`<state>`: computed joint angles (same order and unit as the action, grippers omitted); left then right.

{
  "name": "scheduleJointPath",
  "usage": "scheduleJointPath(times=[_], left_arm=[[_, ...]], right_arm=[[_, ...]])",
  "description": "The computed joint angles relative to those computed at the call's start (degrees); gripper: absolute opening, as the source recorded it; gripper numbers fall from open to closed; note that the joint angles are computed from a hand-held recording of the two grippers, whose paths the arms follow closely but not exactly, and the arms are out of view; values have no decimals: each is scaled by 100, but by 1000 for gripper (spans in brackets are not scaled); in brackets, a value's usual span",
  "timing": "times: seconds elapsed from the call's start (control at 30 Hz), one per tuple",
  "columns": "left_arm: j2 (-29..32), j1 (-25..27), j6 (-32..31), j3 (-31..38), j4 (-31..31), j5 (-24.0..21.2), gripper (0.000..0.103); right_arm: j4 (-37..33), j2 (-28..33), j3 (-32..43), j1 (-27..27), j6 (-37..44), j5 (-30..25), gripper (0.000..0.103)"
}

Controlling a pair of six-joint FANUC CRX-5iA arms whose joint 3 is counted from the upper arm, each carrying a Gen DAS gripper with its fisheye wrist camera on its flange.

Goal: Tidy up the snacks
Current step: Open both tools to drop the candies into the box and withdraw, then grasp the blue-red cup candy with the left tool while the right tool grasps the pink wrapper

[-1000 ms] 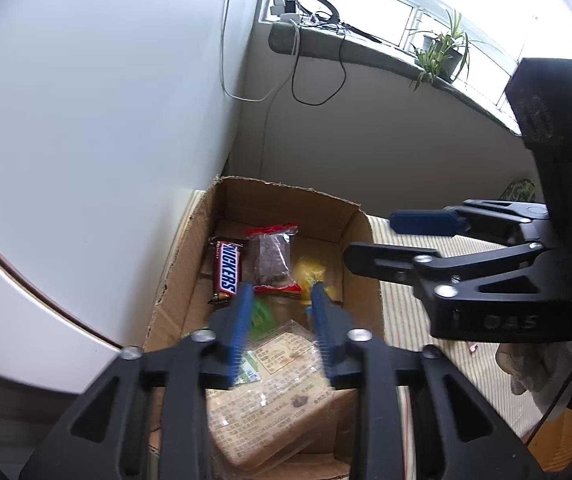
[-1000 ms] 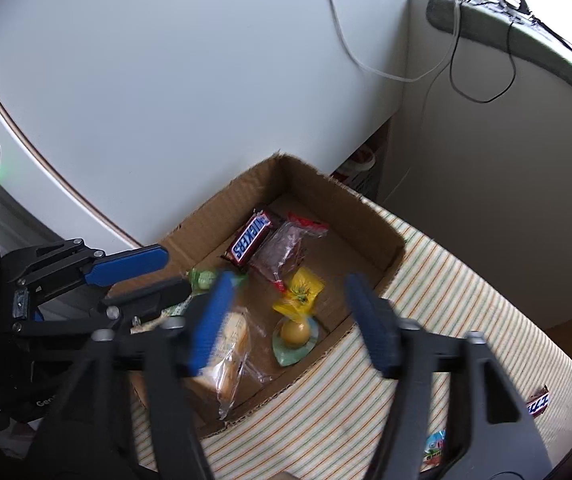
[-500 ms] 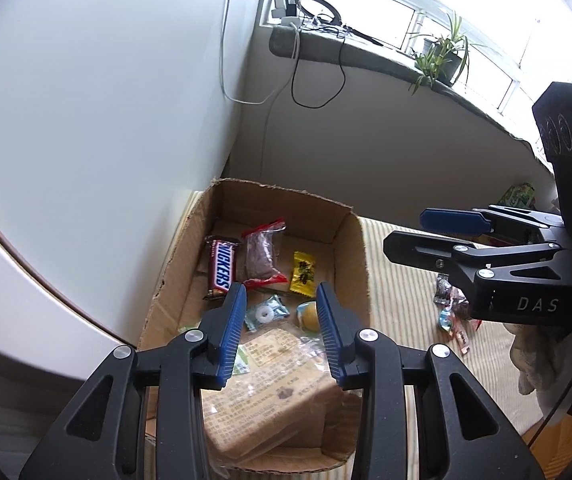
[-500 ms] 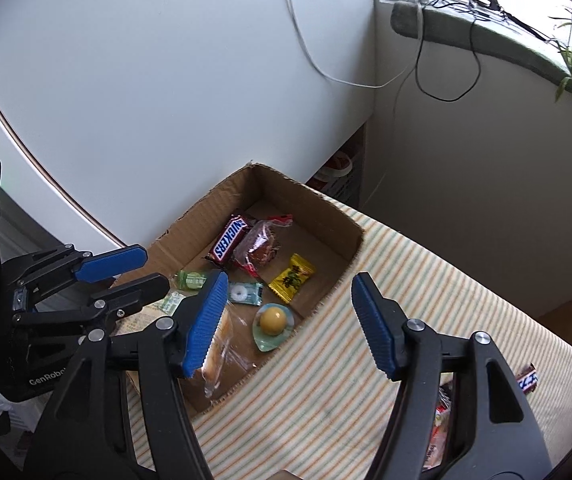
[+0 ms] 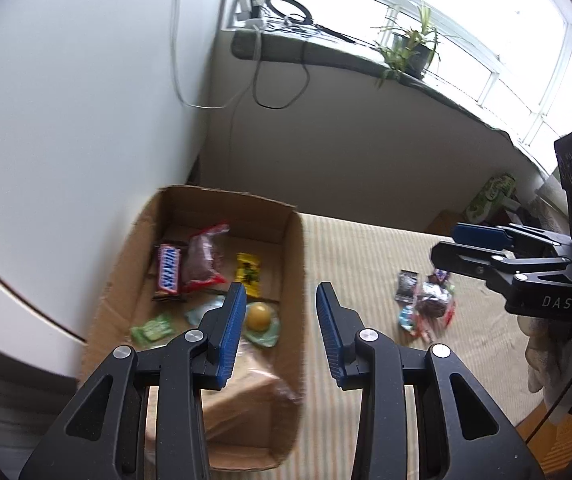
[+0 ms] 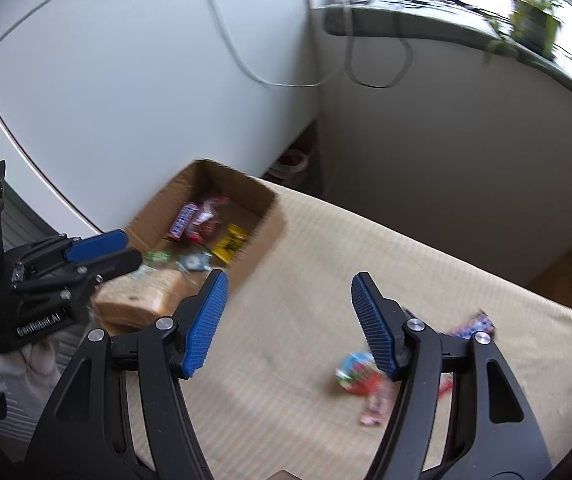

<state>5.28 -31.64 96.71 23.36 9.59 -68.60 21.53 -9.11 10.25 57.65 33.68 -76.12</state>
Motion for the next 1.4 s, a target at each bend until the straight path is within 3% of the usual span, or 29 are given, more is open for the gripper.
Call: scheduleJointPath(times=[0.5,0.63,0.77,1.1,1.4], left_arm=[[727,-693,-153,317,605,-76,36],[906,-826,-199,288,792,-64,41],[1120,-943,-118,356,835,-106,41],[1648,-1159,91,757,824,-209,41],[1883,-1272,249,1042,499,-347,41]], right_arm=[[423,-1751,-1939,544,-1625,-642,67],[444,-1866,-2257,830,-1741,-599,64],[236,-1854,-2466,898,-1666,-406,43],[114,-1969,-2952,889,-1806,179,42],[115,-1873,-3058,854,-1751,292,42]])
